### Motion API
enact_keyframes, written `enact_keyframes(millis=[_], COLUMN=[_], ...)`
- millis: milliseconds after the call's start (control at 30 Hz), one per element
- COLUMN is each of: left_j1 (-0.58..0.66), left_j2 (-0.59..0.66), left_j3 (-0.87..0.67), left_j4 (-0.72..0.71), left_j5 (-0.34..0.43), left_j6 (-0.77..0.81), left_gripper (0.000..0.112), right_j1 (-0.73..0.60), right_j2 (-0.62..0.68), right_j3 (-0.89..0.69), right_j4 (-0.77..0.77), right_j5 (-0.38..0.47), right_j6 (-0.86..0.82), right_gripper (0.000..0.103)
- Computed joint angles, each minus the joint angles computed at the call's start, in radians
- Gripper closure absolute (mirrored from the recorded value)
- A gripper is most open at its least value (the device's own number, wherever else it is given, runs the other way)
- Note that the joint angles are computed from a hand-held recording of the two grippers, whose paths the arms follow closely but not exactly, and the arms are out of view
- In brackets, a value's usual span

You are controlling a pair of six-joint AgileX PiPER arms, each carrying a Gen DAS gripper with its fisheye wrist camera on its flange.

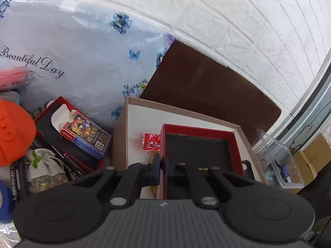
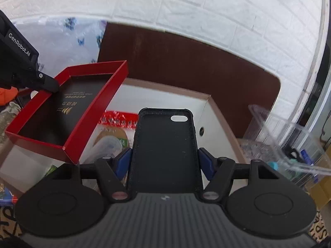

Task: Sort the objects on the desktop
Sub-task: 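Open both grippers to drop the tray and phone case into the white box, then move both tools back over the pile of items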

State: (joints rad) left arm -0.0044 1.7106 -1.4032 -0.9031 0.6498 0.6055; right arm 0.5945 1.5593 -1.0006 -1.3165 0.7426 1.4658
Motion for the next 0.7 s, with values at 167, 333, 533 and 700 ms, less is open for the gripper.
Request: enact_keyframes(millis=[167,333,533,700], left_j1=[0.022,0.064,0.105,0.179], left_j2=[0.009,-0.059,-0.149,-0.252], left_j3=[0.038,0.112,0.188,0.29], left_j4=[-0.205,-0.359,-0.36,-0.365], left_j5=[-0.001,0.056,0.107,0.186], left_j6=[0.19,0.35,0.354,0.393], left_gripper=[0.068,0.013,0.013,0.013], right_j1=[-0.052,0.029,0.119,0.234], right_j2=[0.051,0.04,-0.056,-0.141], right_j3=[-0.06,-0.006,0.064,0.113], right_j4=[0.176,0.026,-0.008,-0.022], right_j5=[-0.072,0.033,0.117,0.222], right_j6=[-0.185,-0.022,0.098,0.192], right_gripper=[0.035,0.011,0.011,0.011])
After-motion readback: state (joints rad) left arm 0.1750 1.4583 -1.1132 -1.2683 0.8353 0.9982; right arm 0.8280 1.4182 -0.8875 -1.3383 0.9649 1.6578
